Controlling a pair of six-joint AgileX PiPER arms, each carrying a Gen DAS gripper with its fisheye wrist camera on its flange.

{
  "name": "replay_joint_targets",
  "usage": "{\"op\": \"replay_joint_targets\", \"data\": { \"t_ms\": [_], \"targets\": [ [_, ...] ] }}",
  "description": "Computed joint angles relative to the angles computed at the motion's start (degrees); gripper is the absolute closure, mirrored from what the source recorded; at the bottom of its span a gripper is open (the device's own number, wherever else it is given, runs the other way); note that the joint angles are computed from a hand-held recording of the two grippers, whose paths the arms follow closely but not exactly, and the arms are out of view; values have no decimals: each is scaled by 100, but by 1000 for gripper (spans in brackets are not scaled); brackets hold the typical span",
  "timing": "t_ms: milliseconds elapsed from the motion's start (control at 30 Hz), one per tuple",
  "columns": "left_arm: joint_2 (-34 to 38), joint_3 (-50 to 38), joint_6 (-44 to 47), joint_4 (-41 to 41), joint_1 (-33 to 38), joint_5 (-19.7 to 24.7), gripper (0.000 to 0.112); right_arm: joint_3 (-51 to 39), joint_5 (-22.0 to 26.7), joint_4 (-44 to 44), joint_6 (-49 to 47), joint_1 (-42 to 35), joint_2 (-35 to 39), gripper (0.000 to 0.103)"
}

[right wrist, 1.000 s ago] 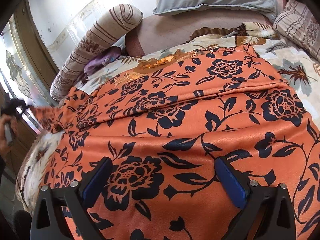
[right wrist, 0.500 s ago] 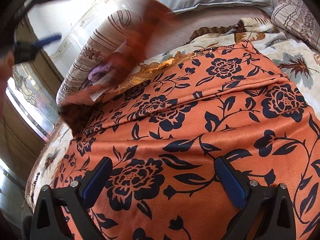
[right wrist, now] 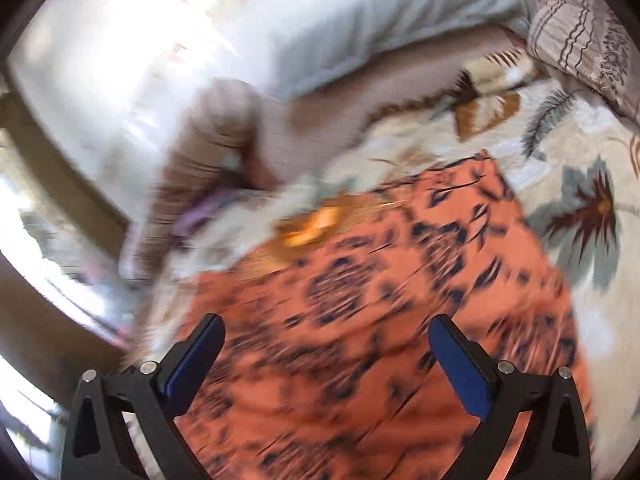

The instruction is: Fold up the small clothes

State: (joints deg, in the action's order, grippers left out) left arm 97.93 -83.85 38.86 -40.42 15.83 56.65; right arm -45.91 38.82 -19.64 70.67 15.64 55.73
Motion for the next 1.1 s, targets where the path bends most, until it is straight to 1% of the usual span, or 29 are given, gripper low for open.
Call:
{"op": "replay_joint_targets", "data": {
  "t_ms": [67,100,133,167,200,233,267,300,333,367,433,467,500,533,567,600,633,667,700,733,767,800,867,900,967,1000,1033,1067,1100],
  "targets": [
    [13,160,193,-163,50,-103,24,-327,12,883,-1146,-781,750,3],
    [19,142,267,-223,133,-1,24,-530,111,1187,-1675,-1028,1206,8],
    [54,92,317,-322,186,102,24,-659,214,1349,-1976,-1155,1471,19],
    [68,70,414,-540,279,205,24,-765,319,1353,-2047,-1174,1682,26],
    [82,76,482,-688,325,216,24,-902,449,1407,-2205,-1198,1964,45],
    [94,69,513,-770,350,228,24,-1002,569,1461,-2317,-1189,2138,58],
    [115,41,521,-782,358,274,24,-1114,700,1331,-2264,-1096,2303,58],
    [136,13,520,-788,369,340,24,-1239,832,1130,-2240,-973,2401,68],
    [178,-29,490,-794,370,389,24,-1326,896,1159,-2324,-936,2424,87],
    [206,-63,455,-828,379,440,24,-1478,1026,1102,-2325,-841,2417,88],
    [214,-65,471,-894,399,428,24,-1806,1426,484,-2074,-541,2244,90],
    [191,-35,479,-897,400,372,24,-1888,1567,145,-1792,-355,2115,90],
    [171,-3,483,-909,416,331,24,-2004,1877,-424,-1375,-88,1877,90],
    [187,-1,489,-932,429,329,24,-2114,2211,-763,-1188,97,1762,90],
    [204,-3,490,-956,447,349,24,-2101,2404,-874,-1169,123,1626,90],
    [215,-6,474,-953,454,359,24,-1892,2373,-755,-1137,46,1558,90],
    [222,-6,455,-945,447,353,24,-1682,2216,-407,-1334,-133,1540,86],
    [231,-13,441,-942,435,362,24,-1406,2060,-92,-1604,-279,1552,85],
    [238,-16,449,-942,421,379,24,-1165,1991,-7,-1710,-278,1570,73],
    [220,15,481,-933,403,356,24,-923,2000,-91,-1587,-179,1634,40],
    [195,59,517,-914,385,321,24,-699,1933,-128,-1336,-144,1591,21],
    [179,83,552,-897,368,310,24,-517,1784,-166,-1146,-147,1434,12],
    [173,104,599,-902,350,316,24,-288,1574,-336,-559,-104,1024,12],
    [178,102,594,-902,335,318,24,-276,1599,-554,-231,-29,818,12],
    [218,70,552,-886,292,336,24,-445,1797,-976,191,200,658,12],
    [238,61,532,-871,268,341,24,-540,1710,-1046,196,211,592,12],
    [254,54,519,-857,247,342,24,-601,1394,-886,-20,107,508,12],
    [259,61,518,-840,224,334,24,-577,848,-497,-452,-221,474,12],
    [253,77,531,-831,210,322,24,-511,275,76,-869,-473,492,12]
  ]
}}
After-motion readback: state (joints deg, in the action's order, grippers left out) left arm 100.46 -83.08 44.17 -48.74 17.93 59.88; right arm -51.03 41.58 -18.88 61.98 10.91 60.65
